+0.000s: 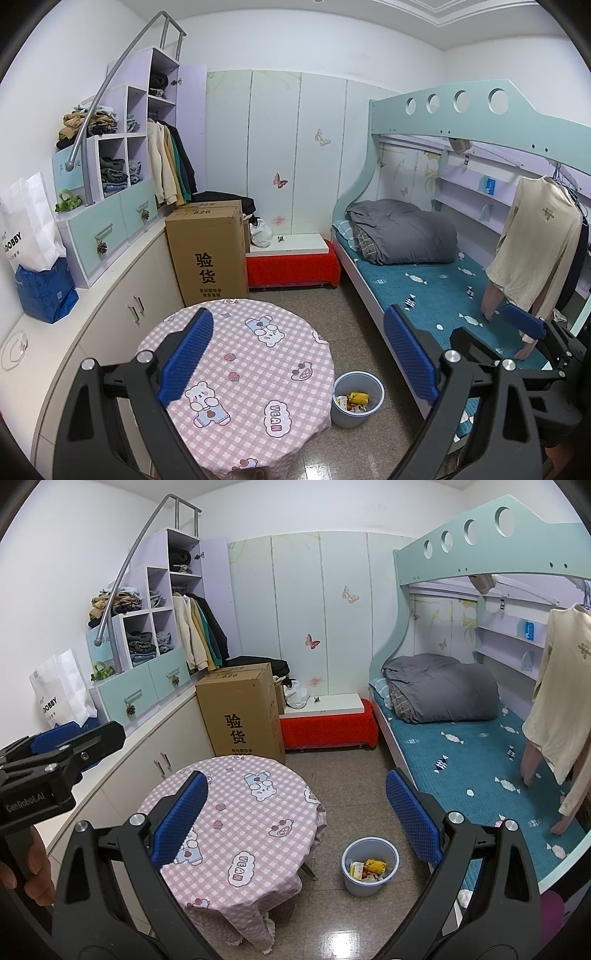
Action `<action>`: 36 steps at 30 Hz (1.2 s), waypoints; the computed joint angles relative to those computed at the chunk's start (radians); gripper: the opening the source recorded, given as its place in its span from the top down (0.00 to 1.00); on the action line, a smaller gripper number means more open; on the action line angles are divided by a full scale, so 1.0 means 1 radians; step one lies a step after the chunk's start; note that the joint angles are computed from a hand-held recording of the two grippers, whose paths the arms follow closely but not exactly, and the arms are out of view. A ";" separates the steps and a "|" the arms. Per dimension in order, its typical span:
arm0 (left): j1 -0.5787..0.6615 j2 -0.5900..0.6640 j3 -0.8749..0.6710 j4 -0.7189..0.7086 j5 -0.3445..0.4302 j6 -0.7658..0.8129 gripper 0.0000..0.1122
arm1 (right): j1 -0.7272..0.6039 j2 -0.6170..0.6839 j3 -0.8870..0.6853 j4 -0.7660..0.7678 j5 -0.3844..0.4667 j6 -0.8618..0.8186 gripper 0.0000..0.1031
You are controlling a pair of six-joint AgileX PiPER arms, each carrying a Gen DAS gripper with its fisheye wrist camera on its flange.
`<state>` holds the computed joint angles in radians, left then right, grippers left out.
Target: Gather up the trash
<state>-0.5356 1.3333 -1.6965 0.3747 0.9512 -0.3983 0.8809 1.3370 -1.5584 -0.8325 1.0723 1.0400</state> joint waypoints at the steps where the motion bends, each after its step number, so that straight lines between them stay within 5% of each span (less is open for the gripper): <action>1: 0.002 -0.001 0.003 -0.001 -0.003 -0.002 0.18 | -0.002 0.006 -0.008 0.002 0.000 -0.007 0.08; 36: 0.011 0.002 0.013 -0.009 -0.011 0.002 0.18 | 0.003 0.017 -0.009 -0.003 0.003 0.014 0.08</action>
